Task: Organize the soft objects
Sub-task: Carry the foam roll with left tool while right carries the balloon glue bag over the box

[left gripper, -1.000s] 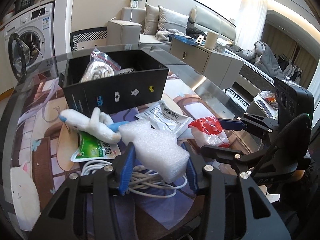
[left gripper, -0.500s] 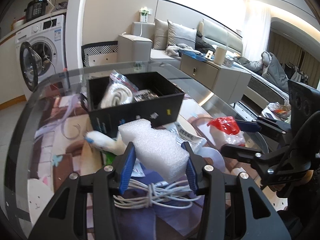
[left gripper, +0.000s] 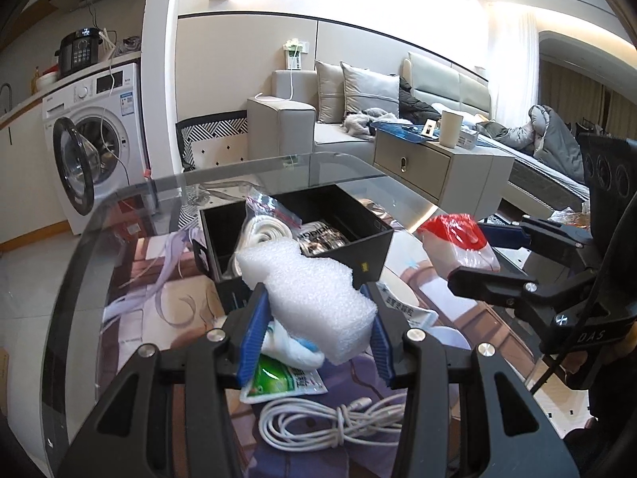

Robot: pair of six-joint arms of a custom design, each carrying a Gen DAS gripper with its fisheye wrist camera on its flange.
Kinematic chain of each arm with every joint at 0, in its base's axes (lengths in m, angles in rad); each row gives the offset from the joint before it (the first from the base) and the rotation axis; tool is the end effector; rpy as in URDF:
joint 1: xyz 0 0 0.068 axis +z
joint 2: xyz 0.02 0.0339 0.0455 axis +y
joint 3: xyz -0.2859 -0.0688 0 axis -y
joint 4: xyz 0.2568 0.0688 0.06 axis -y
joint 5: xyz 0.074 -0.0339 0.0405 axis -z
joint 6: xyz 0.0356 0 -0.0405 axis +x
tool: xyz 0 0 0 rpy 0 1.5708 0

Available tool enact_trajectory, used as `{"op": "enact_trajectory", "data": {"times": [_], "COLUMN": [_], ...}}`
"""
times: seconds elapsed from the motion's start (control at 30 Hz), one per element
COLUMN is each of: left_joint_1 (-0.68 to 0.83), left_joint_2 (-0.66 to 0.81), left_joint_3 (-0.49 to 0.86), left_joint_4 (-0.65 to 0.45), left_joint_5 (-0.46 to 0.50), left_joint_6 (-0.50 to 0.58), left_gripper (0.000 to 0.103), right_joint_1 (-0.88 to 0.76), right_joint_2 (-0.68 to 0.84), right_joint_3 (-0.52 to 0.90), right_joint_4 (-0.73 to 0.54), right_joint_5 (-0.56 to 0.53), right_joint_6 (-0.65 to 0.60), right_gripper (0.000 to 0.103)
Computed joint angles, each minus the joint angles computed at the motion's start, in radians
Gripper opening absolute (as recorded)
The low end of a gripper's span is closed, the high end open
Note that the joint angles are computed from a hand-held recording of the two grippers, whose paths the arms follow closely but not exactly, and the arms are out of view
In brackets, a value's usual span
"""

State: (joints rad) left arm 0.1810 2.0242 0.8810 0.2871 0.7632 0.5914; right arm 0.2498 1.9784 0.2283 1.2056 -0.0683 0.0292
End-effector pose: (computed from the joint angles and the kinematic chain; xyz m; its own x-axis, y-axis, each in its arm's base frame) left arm 0.3700 0.0427 0.0864 -0.4408 0.3289 -0.8352 0.6762 0.7336 -0.0680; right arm 0.2322 0.0617 0.0559 -0.5106 -0.1002 -0.8540 -0.2884 0.9556 0.0603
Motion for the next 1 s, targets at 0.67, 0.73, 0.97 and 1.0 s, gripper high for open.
{"op": "enact_trajectory", "data": {"times": [0.67, 0.73, 0.97, 1.0], "left_joint_1": [-0.043, -0.047, -0.052, -0.054], "left_joint_2": [0.089, 0.097, 0.112, 0.116], "left_joint_3": [0.15, 0.165, 0.197, 0.205], "left_joint_4": [0.009, 0.005, -0.006, -0.011], "left_joint_5": [-0.051, -0.056, -0.063, -0.067], "left_joint_6": [-0.096, -0.106, -0.119, -0.118], "left_gripper": [0.045, 0.045, 0.045, 0.045], "right_joint_1": [0.0, -0.002, -0.021, -0.023], "right_joint_2": [-0.004, 0.005, 0.025, 0.028], "right_joint_3": [0.217, 0.236, 0.28, 0.285], "right_joint_4": [-0.22, -0.232, -0.261, -0.264], "right_joint_5": [-0.029, -0.034, -0.052, -0.052], "right_joint_6": [-0.019, -0.021, -0.031, -0.033], "right_gripper": [0.068, 0.068, 0.068, 0.068]}}
